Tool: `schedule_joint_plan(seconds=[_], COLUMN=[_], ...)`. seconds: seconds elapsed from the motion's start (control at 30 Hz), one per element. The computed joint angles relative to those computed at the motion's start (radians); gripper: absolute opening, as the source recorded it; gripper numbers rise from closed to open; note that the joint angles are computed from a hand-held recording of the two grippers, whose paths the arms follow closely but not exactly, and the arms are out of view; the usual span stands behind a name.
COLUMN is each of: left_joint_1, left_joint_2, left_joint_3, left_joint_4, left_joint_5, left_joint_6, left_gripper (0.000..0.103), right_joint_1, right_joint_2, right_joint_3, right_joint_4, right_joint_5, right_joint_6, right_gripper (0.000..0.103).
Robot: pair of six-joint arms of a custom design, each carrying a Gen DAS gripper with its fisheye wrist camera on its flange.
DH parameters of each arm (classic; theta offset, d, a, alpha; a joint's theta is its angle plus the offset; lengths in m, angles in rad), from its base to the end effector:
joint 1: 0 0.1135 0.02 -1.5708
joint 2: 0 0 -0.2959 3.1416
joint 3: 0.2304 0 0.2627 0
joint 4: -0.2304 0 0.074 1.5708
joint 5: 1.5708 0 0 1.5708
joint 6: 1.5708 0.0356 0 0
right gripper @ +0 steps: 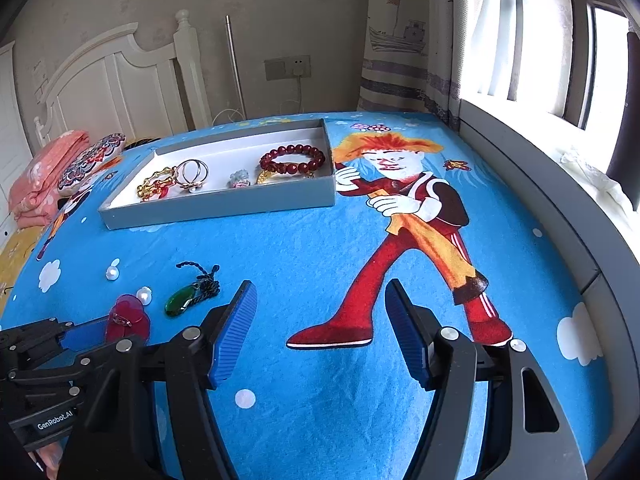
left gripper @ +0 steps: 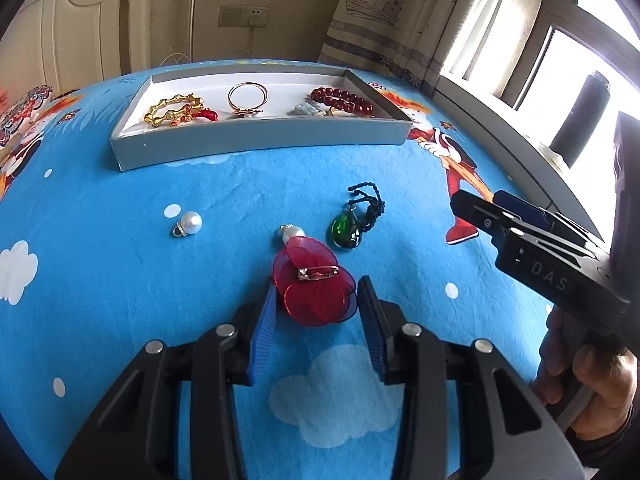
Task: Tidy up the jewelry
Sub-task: 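Grasp the red flower brooch with the left tool while the right tool grasps the green pendant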
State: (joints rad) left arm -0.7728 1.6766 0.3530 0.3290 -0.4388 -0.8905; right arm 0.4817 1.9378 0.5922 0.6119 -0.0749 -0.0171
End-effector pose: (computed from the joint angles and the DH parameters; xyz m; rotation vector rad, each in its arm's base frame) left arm 0.1751 -0.1497 0.0854 -0.3038 2.4208 -0.1675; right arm 0.2851 0.1520 0.0805 -0.6110 2.2420 0.3226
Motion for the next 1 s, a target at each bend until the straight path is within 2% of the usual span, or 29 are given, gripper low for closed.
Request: schedule_joint_plan(seconds=[0.4, 0.7, 1.0], left_joint_1=[-0.034, -0.009, -0.010], left_joint_2=[-0.139, -0.206, -0.219], left_joint_3=[-0.024, -0.058, -0.076], left_joint_4=[-0.128, -0.165, -0.151], left_joint_5=[-0.146, -0.181, -0.188], left_joint_6=[-0.068, -0.106, -0.119], left_gripper=[0.039, 0.039, 0.039], right_joint_1=[0.035, 0.117, 0.168], right_joint_2=[0.000, 0.019, 0.071], right_joint_3=[-0.005, 0.015, 0.133], right_joint_4=[-0.010, -0.051, -0.174], right_joint_5=[-0.006, -0.027, -0.041], right_joint_6=[-0.011, -0.014, 0.011], right_gripper=[0.068, 0.068, 0.068])
